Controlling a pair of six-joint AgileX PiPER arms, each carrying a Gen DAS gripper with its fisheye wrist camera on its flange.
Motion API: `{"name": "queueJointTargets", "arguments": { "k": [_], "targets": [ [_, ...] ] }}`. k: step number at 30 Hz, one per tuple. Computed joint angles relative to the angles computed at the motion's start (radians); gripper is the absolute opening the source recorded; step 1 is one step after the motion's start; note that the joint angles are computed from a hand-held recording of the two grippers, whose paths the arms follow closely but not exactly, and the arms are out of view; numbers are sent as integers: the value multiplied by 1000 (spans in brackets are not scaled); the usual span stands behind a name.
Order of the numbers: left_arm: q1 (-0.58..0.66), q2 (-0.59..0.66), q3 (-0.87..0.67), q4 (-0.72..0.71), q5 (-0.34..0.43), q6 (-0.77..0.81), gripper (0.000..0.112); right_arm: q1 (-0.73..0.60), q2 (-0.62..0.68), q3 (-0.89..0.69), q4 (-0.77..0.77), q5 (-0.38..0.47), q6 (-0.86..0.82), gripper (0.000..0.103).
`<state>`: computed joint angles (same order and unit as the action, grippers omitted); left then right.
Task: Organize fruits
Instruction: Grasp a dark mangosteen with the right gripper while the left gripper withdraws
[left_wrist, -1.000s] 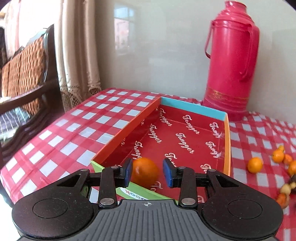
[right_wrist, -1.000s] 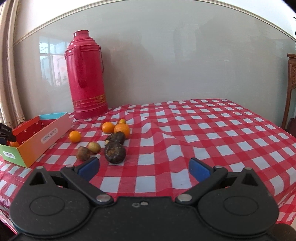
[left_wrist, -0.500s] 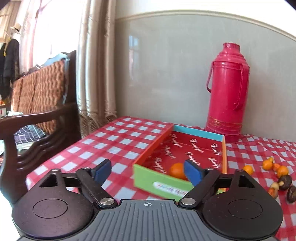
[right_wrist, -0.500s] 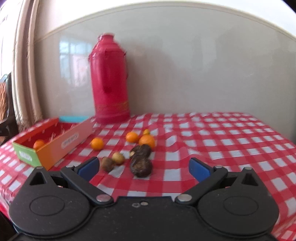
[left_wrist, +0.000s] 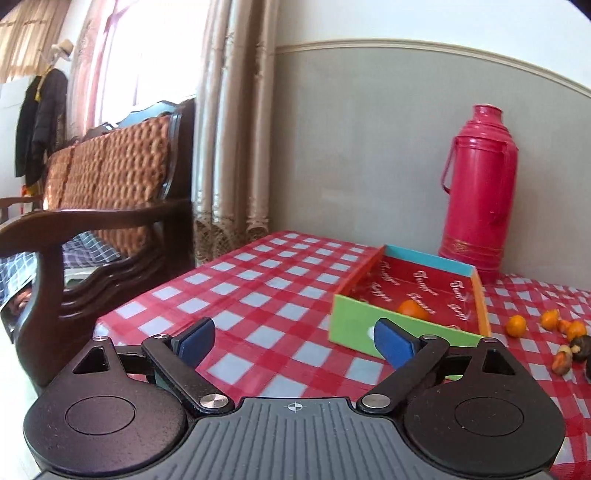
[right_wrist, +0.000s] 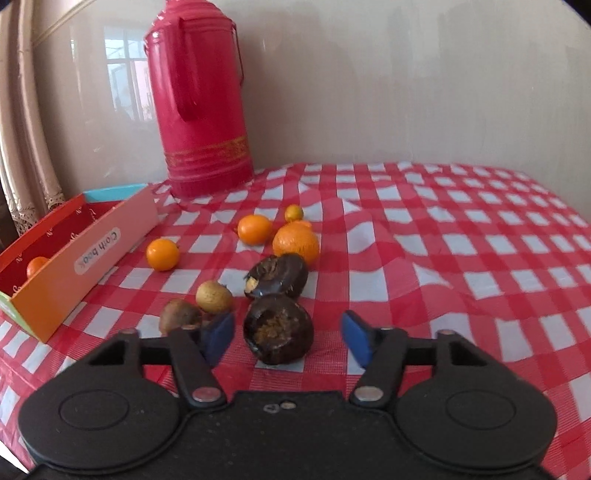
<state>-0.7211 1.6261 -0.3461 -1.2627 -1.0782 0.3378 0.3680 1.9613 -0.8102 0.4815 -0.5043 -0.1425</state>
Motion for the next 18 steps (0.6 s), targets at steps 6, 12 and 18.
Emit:
{"name": "queueJointTargets", "arguments": {
  "k": [6, 12, 18],
  "targets": [
    [35, -4, 59, 56, -17, -132, 100, 0, 26, -14, -34, -3, 41, 34],
    [54, 8, 80, 80, -30, -208, 101, 30, -15, 47, -72, -97, 74, 33],
    [20, 26, 93, 5, -78, -255, 102, 98, -77, 30, -200, -123, 151, 33]
  ]
}}
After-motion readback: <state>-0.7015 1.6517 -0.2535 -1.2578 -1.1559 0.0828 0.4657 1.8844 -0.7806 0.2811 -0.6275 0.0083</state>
